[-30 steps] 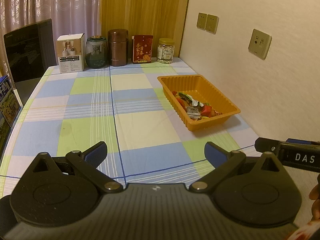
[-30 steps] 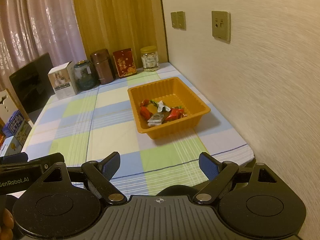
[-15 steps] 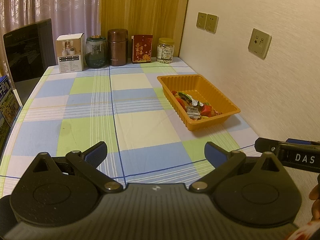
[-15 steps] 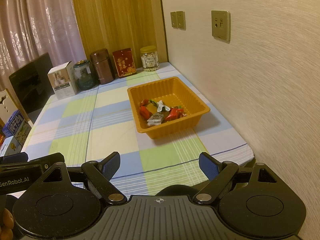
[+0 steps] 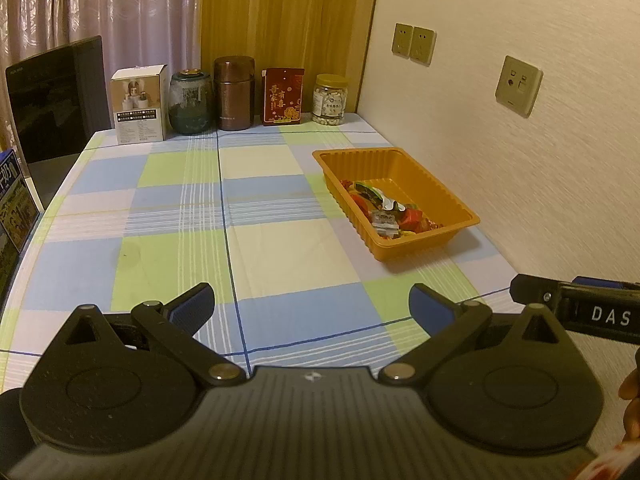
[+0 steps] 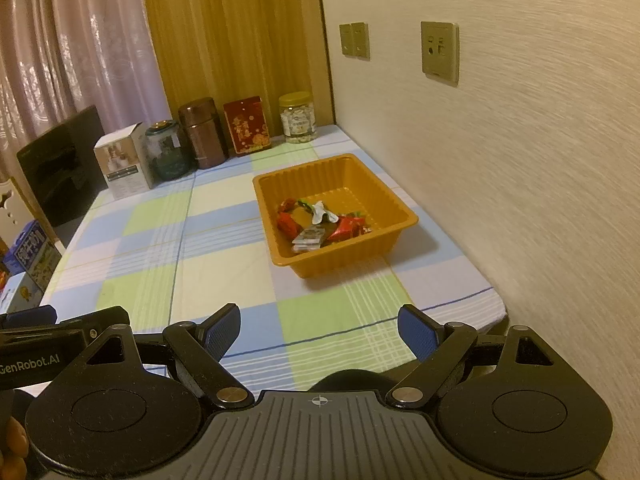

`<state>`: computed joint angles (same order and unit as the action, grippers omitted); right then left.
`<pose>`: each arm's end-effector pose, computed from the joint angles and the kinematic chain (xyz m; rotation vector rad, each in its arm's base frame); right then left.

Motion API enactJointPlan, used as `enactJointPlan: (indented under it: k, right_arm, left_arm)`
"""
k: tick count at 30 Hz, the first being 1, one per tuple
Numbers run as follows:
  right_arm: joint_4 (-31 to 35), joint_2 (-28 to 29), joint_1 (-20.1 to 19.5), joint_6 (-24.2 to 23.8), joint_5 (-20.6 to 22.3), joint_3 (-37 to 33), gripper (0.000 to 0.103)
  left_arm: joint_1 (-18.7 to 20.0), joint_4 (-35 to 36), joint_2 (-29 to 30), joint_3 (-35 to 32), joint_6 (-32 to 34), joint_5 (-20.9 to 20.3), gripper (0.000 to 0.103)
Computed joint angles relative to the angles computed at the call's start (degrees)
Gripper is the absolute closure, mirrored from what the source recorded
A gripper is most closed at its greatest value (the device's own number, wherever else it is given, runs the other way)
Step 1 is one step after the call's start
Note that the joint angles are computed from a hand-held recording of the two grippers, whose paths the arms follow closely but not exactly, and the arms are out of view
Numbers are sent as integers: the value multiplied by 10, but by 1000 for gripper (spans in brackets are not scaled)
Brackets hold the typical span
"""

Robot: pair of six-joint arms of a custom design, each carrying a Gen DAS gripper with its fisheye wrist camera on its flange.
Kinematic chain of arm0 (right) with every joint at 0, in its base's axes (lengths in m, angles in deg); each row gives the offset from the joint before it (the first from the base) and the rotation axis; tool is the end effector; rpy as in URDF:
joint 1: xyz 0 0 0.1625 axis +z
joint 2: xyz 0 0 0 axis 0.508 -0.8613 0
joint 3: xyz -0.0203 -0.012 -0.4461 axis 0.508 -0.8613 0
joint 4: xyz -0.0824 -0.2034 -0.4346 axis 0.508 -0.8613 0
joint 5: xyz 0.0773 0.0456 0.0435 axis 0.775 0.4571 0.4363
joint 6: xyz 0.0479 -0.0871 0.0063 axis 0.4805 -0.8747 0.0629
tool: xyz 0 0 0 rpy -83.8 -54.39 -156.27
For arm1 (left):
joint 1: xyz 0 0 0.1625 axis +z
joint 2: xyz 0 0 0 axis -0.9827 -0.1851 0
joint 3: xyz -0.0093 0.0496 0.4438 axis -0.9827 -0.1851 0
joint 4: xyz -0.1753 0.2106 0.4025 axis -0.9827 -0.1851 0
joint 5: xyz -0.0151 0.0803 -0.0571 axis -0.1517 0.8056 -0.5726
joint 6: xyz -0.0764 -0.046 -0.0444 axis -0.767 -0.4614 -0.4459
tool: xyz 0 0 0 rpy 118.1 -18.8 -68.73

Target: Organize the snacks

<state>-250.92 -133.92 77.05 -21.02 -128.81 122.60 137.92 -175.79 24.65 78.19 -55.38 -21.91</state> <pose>0.2672 -0.6258 0.1396 0.1038 -2.2257 1.2121 -0.2016 -0.6958 0.2191 0.7440 2.3660 -0.9467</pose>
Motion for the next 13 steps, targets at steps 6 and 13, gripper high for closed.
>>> enactJointPlan:
  k: [6,13]
  right_arm:
    - [0,-1,0,-1,1,0,18]
    - [-4,0,0,1,-2,1,18]
  left_arm:
    - [-1,-2,1,1,1,2,0]
    - [0,-17,4,3,6,-1,0]
